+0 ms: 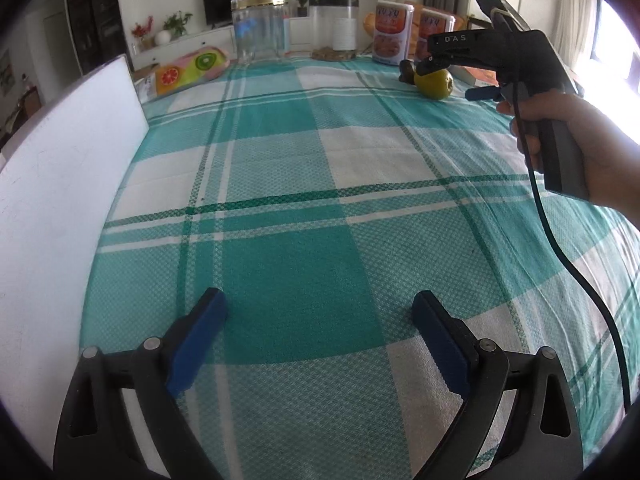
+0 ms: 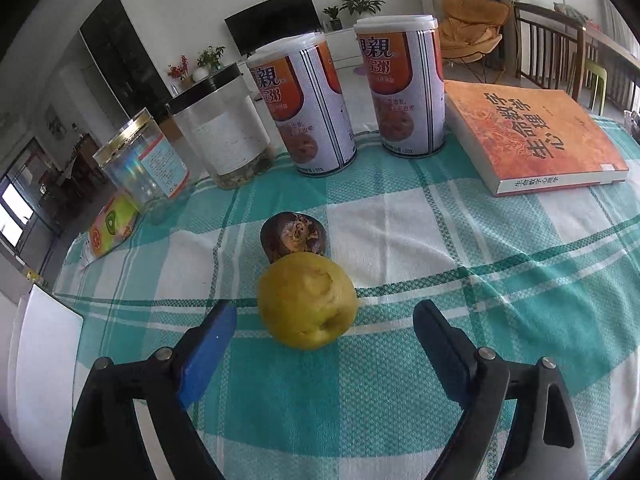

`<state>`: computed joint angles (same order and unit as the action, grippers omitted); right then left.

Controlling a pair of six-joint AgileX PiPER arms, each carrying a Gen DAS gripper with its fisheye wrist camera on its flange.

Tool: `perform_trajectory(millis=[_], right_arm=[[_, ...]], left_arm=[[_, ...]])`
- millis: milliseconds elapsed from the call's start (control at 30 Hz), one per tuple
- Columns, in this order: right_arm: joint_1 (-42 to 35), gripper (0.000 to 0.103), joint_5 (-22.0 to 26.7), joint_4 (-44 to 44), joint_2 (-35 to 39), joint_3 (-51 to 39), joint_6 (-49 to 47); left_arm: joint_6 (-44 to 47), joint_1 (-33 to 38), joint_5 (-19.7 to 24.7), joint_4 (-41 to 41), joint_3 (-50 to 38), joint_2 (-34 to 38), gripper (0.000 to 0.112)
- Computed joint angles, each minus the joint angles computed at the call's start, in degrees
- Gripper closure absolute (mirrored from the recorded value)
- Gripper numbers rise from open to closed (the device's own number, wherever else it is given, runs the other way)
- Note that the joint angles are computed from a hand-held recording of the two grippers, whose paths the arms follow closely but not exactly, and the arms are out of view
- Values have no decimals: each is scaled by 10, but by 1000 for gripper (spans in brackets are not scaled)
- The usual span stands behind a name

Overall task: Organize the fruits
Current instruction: 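Grasp the yellow pear with the right tool and lift it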

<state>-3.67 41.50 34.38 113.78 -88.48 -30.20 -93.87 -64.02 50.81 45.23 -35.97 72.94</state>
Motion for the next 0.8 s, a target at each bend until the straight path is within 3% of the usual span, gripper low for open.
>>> perform_trajectory(millis=[67,100,300,500,633,733,800], right_arm=[[-7,46,30,29,22,-22,-24],[-6,51,24,30,16,-15,-30],[-49,51,9,93,-98,132,-141],[-157,51,30,67,-340,374,-246],[-269,51,105,6,-504,482,-277],[-358,51,166,14,-565,530,-323],[-377,51,161,20,-584,561,-344]], left_arm=[[0,0,0,0,0,0,16],[0,0,0,0,0,0,16],[0,0,0,0,0,0,16],[0,0,1,0,0,0,16],[1,1,1,0,0,0,16],[3,1,1,0,0,0,16],[3,1,2,0,0,0,16]])
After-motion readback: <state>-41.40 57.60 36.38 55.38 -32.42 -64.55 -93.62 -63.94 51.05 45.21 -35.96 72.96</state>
